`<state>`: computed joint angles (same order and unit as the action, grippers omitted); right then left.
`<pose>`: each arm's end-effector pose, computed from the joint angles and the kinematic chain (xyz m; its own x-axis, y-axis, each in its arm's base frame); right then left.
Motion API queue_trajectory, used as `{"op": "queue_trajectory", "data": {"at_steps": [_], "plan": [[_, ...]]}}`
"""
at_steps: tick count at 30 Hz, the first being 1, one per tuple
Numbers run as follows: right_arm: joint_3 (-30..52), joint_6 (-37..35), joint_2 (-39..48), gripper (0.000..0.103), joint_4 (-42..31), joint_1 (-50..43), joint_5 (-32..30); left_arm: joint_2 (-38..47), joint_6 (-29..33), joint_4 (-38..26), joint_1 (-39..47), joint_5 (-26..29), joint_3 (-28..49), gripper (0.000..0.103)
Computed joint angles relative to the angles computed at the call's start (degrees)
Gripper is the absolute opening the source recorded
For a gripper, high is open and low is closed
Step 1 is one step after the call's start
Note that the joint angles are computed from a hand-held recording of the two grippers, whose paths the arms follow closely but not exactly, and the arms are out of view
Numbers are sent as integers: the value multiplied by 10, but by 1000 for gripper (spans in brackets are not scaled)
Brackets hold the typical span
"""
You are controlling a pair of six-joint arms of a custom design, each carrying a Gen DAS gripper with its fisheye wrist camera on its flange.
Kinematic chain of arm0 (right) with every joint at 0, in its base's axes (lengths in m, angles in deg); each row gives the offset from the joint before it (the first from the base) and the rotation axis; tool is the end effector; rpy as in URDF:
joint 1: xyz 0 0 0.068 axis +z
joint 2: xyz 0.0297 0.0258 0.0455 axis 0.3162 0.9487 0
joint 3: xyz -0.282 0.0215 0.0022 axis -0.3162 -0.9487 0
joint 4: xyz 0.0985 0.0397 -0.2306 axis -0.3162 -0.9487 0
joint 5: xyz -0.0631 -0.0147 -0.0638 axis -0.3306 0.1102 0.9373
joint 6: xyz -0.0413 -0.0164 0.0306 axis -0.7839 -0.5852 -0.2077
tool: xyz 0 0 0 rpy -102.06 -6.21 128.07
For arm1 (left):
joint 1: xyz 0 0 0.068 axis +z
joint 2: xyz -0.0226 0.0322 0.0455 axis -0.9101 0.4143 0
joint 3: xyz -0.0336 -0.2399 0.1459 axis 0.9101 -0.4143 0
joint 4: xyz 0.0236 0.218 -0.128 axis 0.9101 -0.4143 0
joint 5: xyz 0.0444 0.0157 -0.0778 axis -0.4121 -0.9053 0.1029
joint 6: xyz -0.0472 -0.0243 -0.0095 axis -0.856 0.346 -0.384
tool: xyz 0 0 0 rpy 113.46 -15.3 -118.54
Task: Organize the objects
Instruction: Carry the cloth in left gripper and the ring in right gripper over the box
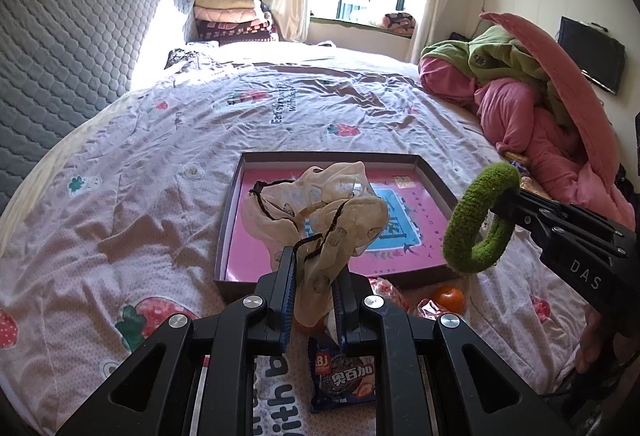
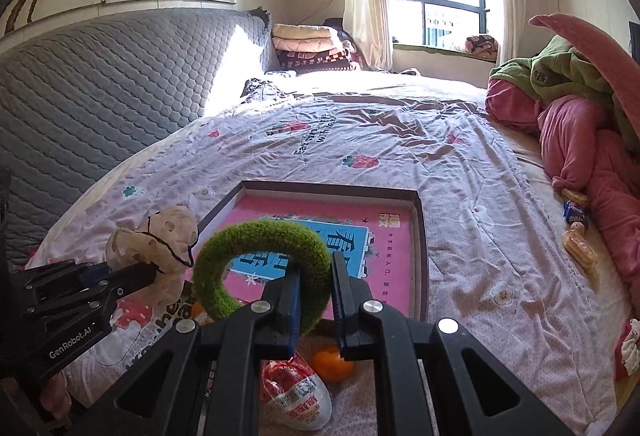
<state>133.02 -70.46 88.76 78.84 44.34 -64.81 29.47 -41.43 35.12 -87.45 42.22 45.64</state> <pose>0.2872 0.1473 0.2144 -0.4999 -0.3081 -0.8094 -0.6021 0.7954 0.0692 0.1919 -0.0609 0.2152 -0.5875 -0.2697 -0.7630 -0.2878 0.9508 -0.1145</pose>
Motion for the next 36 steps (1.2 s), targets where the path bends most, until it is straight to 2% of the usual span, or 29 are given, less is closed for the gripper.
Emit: {"op": "queue_trajectory", "data": {"at_steps": [14, 28, 36], "plan": [[88, 2, 60, 14, -17, 1, 8, 71, 67, 43, 78, 49, 52, 16], [170, -9, 172, 14, -37, -14, 8, 207, 95, 113, 155, 100, 97, 16], [202, -18, 222, 14, -55, -19, 16, 275, 95, 159, 164, 116, 94, 17]]}}
